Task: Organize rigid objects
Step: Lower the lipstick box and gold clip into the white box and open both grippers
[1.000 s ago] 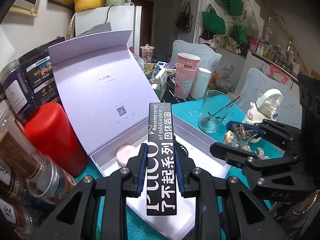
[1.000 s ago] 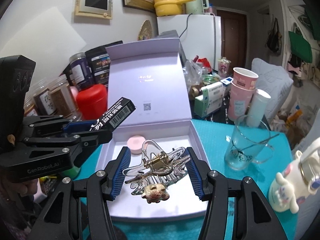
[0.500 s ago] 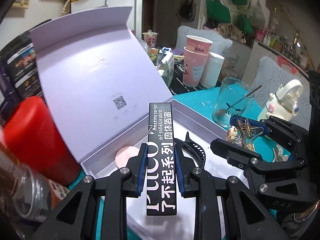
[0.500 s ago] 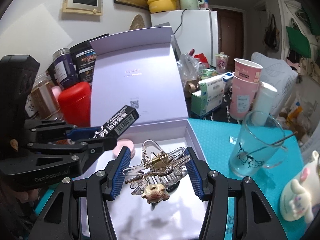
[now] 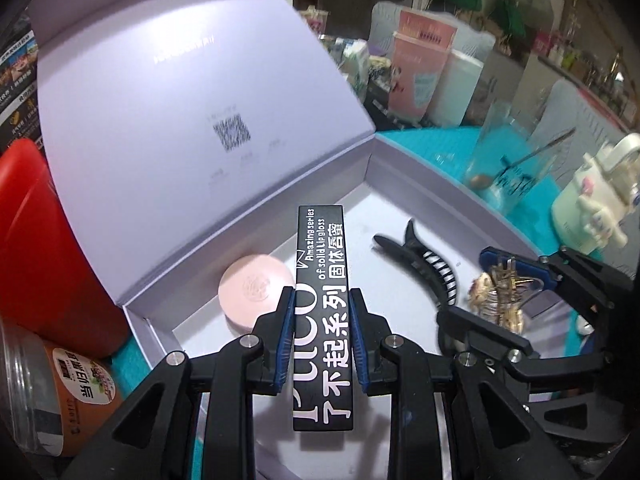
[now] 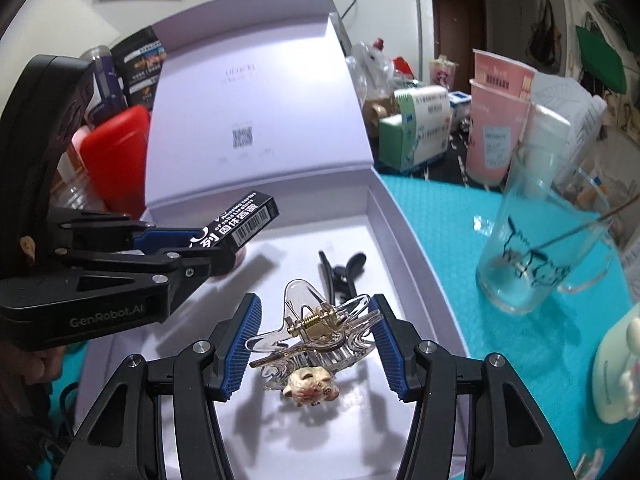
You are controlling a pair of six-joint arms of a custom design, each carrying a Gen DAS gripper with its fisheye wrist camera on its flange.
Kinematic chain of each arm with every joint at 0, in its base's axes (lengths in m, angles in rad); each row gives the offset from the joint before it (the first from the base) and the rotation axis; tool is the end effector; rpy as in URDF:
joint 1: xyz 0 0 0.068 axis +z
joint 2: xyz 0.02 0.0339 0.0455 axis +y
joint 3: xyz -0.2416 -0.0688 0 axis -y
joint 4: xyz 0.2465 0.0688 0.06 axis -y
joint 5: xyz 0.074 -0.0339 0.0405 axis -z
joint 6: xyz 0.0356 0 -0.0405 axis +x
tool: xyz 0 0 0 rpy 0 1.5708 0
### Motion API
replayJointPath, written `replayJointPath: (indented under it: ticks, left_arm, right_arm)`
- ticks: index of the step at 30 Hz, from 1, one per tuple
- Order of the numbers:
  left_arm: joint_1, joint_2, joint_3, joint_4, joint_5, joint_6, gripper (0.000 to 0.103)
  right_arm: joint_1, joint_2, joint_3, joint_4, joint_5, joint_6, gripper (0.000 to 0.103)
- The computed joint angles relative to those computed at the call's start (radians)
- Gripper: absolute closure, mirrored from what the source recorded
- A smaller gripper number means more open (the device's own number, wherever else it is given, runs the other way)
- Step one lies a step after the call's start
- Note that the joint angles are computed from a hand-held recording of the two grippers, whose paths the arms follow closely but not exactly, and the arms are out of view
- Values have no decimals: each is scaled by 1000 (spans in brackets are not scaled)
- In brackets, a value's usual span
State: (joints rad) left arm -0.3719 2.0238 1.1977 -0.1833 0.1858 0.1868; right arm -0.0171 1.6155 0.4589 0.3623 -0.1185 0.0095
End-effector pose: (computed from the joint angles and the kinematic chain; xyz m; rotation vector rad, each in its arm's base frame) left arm 0.3656 -0.1496 0.0979 0.7789 2.4637 -0.3084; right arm 0.2616 -0.0003 0.0753 -0.0259 2.3620 0.1364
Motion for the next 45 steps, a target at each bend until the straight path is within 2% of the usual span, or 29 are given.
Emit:
replayJointPath:
  ticks: [4, 9, 20, 24, 29, 36, 45]
  left_arm:
    - [3, 37, 34, -33, 14, -8, 78]
    - [-12, 51, 43, -49, -12, -14, 78]
    - [-23, 94, 91, -91, -34, -18, 77]
    - [-25, 129, 144, -150, -38, -31, 77]
    - [-41, 135, 153, -154, -67, -41, 76]
    - [-54, 100, 119, -146, -73, -45, 56]
    - [-49, -1, 36, -104, -73, -58, 55]
  right_arm:
    - [31, 18, -13, 31, 62, -18, 48]
    - [16, 45, 0, 22, 24, 9, 48]
    - [25, 48, 5, 14, 36, 10, 47]
    - [19, 56, 24, -13, 28, 14, 47]
    - [18, 55, 44, -54, 27, 23, 44]
    - [28, -36, 15, -93, 73, 31, 40]
    - [39, -207, -46, -152, 124, 44, 40]
